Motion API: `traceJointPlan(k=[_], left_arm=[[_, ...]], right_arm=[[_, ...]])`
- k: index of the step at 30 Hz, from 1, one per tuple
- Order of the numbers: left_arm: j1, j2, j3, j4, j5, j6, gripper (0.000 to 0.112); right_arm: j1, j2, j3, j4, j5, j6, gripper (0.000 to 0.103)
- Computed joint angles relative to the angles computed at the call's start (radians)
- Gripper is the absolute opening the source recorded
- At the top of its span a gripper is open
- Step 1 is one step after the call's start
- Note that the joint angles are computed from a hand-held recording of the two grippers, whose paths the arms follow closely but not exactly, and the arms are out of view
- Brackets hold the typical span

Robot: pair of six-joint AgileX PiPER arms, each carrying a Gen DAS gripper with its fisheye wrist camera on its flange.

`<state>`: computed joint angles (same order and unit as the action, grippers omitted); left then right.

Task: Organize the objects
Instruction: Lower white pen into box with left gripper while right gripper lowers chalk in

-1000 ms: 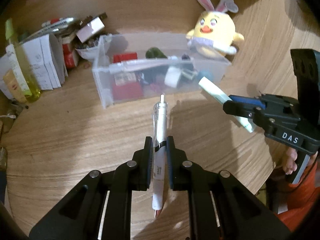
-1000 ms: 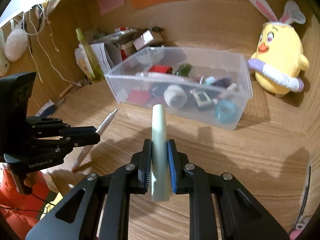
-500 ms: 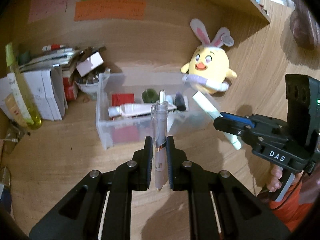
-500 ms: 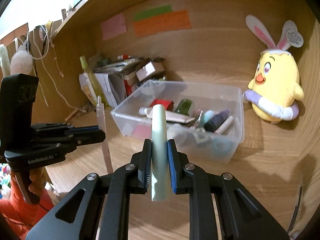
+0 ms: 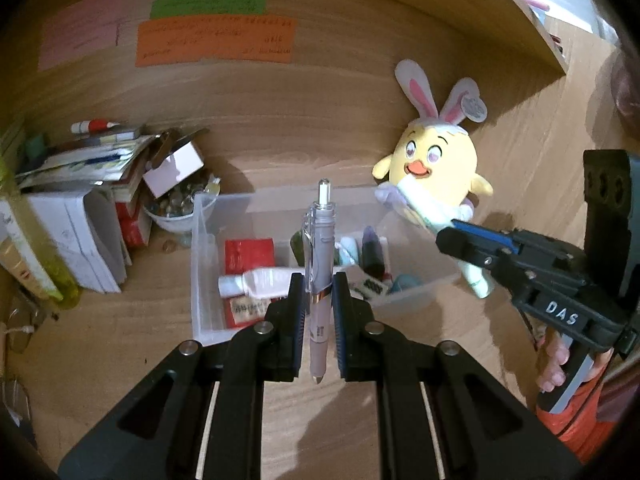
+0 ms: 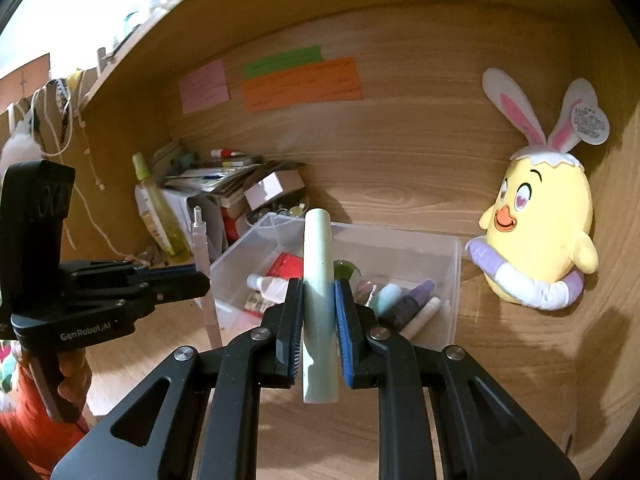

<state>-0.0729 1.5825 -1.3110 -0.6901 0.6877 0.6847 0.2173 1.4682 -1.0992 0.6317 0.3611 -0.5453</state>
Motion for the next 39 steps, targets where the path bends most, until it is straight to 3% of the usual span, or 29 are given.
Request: traceJointPlan(k=[9, 26, 32, 39], left_arm=[[-0.003, 0.168, -0.205, -0.003, 0.084, -0.069, 0.012], [-0.082, 0.433, -0.538, 0.201, 0.19, -0.267, 0.012], [-0.09, 0.47, -0.567, 0.204, 0.22, -0.268, 0.012], [-0.077, 0.428, -0.512, 0.171, 0.195, -0.224, 0.012]], right_arm=[[-0.025, 0.155, -0.162, -0.092, 0.055, 0.097, 0.014], [-0.035, 0.363, -0.289, -0.2, 0.101, 0.219, 0.014], [-0.027, 0.39, -0.316, -0.254, 0.122, 0.257, 0.015], [-0.027, 0.38, -0.319, -0.261, 0.127, 0.259, 0.015]])
